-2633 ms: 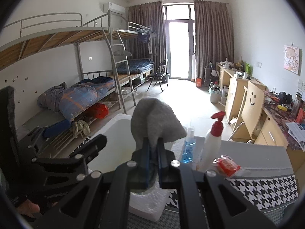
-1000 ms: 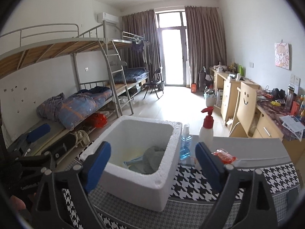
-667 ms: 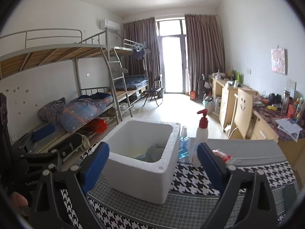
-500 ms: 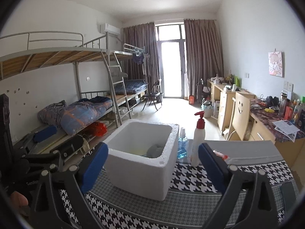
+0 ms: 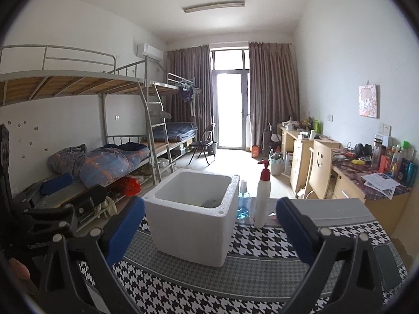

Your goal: Organize soft objects

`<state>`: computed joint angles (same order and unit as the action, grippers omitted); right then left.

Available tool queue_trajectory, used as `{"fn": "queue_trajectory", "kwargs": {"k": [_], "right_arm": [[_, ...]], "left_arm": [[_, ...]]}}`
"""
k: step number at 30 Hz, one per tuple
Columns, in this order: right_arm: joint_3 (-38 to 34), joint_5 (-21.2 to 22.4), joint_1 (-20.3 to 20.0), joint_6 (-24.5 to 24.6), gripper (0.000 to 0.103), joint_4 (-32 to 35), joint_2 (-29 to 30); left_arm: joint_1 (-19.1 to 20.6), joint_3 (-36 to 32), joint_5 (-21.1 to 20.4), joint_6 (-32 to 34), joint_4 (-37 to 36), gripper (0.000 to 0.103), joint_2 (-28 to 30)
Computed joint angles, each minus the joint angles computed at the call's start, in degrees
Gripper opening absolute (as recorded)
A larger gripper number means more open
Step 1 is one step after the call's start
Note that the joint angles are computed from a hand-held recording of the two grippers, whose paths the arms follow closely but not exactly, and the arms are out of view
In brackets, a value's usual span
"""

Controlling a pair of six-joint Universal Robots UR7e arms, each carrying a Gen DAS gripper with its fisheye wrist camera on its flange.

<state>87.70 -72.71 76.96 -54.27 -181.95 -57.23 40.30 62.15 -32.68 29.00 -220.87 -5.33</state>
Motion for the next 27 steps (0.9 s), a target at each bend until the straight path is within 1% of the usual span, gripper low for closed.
{"fn": "queue_trajectory", "kwargs": {"k": [3,8,11,19,27], "right_arm": [[1.4,0.5,-0.5,0.1,0.102,-0.9,-0.8],[3.8,2.0,-1.4,0.0,0.102,-2.9,-2.3],[5.3,2.6,-2.0,0.3,0.102,-4.1,-2.9],[7.7,4.1,-3.4,0.4,0.102,-4.2,-4.5],[9.3,4.5,-4.7,0.5,0.102,-6.6,-4.8]], "left_arm": [[-0.3,1.4,-0.3,0.1,-1.0,0.102,-0.2],[-1.0,2.0,0.3,2.6,-3.2,0.102,0.4],[-1.6,1.6,1.0,5.3,-6.0,0.102,1.2],[-2.1,4.8,0.3,4.5,-8.0,0.102,0.7],[-2.4,6.2,-0.2,3.6,-8.6,0.102,1.0]]}}
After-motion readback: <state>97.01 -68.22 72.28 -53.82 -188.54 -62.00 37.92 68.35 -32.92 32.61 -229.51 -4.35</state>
